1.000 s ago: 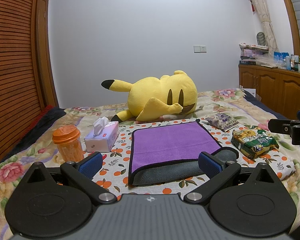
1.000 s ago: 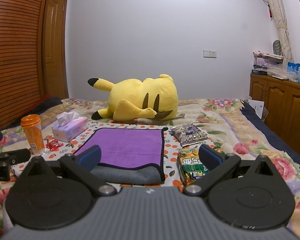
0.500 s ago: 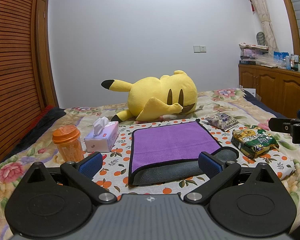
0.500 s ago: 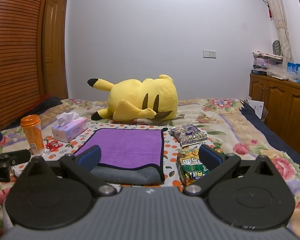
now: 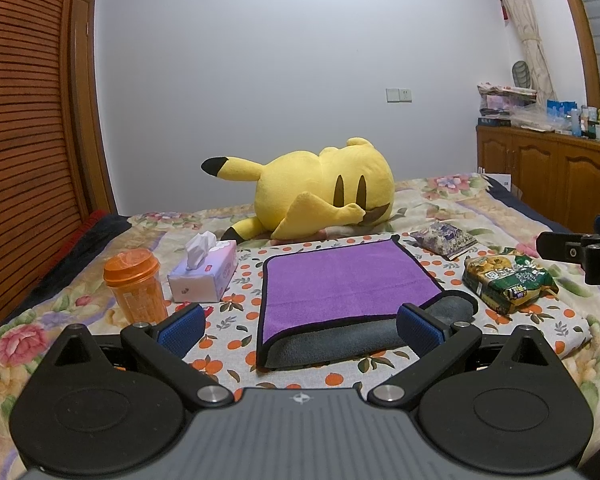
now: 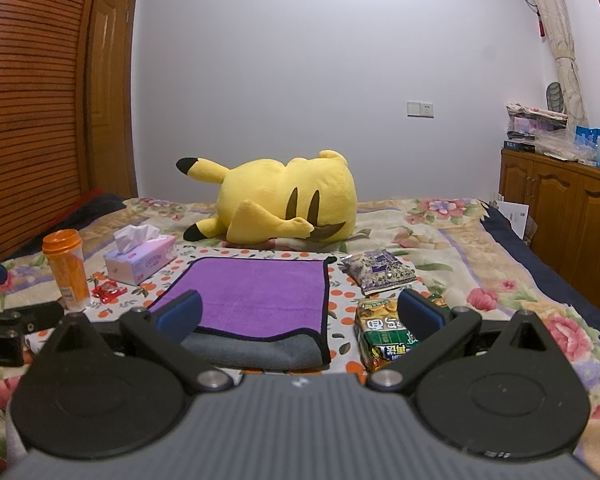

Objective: Fold towel

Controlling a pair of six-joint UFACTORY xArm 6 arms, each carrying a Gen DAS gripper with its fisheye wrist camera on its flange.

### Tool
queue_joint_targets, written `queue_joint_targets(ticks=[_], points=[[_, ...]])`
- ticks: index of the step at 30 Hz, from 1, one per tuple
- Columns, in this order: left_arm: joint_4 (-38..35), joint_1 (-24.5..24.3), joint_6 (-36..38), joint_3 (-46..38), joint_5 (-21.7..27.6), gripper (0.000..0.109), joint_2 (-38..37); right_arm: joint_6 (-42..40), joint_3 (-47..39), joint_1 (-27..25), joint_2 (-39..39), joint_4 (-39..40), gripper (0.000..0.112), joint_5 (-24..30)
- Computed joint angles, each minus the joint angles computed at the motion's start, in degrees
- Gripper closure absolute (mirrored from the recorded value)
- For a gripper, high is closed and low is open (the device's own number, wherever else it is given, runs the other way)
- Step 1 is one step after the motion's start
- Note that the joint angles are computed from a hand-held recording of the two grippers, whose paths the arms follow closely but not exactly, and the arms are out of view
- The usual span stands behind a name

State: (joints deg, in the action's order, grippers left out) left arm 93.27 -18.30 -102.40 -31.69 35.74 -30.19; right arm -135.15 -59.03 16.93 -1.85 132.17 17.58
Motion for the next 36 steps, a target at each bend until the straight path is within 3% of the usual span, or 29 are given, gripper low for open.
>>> queue_joint_targets(ticks=[5, 13, 36], points=[[1.27, 1.0, -1.25, -0.06, -1.0, 0.006, 1.94, 0.71, -0.19, 0.33, 0.01, -1.07, 0.009, -0.37], [-2.72, 3.05, 2.6, -1.26, -3.47, 0.006, 4.02, 1.9, -2.69, 1.48, 2.53, -3.21, 0.009, -1.8], [-4.08, 8.34, 7.36, -6.81, -7.9, 0.006, 12.51, 19.08, -9.5, 2.52, 10.39, -22.49, 0.009, -2.87]])
